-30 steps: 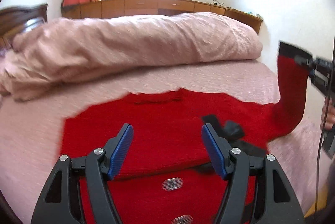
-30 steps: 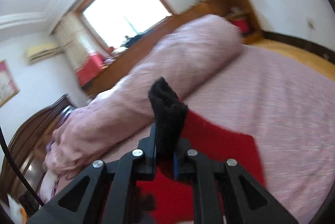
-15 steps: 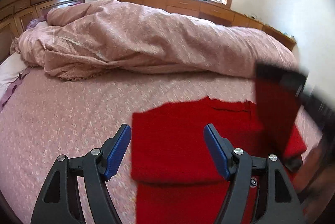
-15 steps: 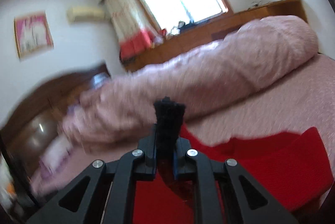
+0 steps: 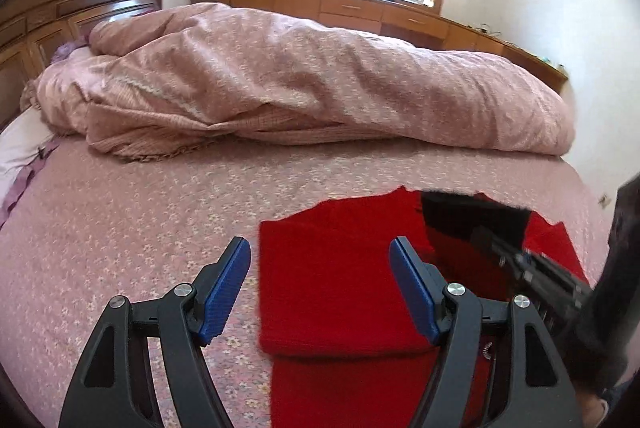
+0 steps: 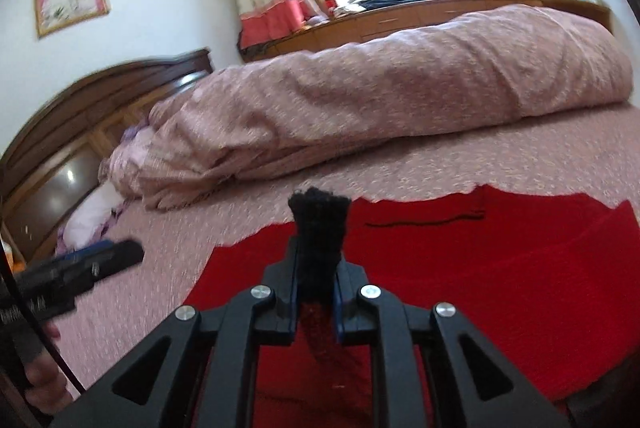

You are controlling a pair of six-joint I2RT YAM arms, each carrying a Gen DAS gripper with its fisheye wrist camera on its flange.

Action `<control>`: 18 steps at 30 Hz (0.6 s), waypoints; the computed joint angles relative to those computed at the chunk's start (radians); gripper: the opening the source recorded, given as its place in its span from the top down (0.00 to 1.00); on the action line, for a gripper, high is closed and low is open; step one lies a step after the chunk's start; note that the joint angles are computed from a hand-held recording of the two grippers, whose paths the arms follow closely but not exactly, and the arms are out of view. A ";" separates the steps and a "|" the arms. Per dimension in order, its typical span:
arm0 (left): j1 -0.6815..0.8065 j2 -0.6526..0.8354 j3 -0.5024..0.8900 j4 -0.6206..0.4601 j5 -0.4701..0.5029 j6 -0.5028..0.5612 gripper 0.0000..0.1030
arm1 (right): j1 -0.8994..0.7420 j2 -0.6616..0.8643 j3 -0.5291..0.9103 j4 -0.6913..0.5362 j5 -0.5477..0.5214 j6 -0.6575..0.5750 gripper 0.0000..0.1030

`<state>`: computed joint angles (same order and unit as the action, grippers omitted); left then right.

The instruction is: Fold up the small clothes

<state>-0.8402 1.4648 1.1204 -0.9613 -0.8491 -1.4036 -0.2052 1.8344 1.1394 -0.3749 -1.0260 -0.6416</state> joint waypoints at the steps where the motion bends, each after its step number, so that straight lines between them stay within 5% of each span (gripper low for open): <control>1: 0.005 -0.006 -0.007 -0.002 0.004 -0.012 0.35 | 0.011 -0.007 -0.018 -0.003 0.013 -0.035 0.87; 4: 0.020 -0.030 -0.035 0.021 0.028 -0.027 0.35 | 0.043 0.013 -0.004 -0.104 0.040 -0.144 0.75; 6: 0.026 -0.039 -0.048 0.034 0.039 -0.027 0.35 | 0.060 0.069 0.063 -0.280 0.048 -0.269 0.51; 12: 0.046 -0.049 -0.081 0.106 0.082 0.032 0.35 | -0.010 0.144 0.223 -0.623 -0.010 -0.522 0.38; 16: 0.082 -0.044 -0.134 0.267 0.192 0.146 0.35 | -0.106 0.173 0.353 -0.619 0.077 -0.546 0.38; 18: 0.119 -0.047 -0.185 0.404 0.285 0.196 0.35 | -0.146 0.181 0.376 -0.507 0.135 -0.506 0.38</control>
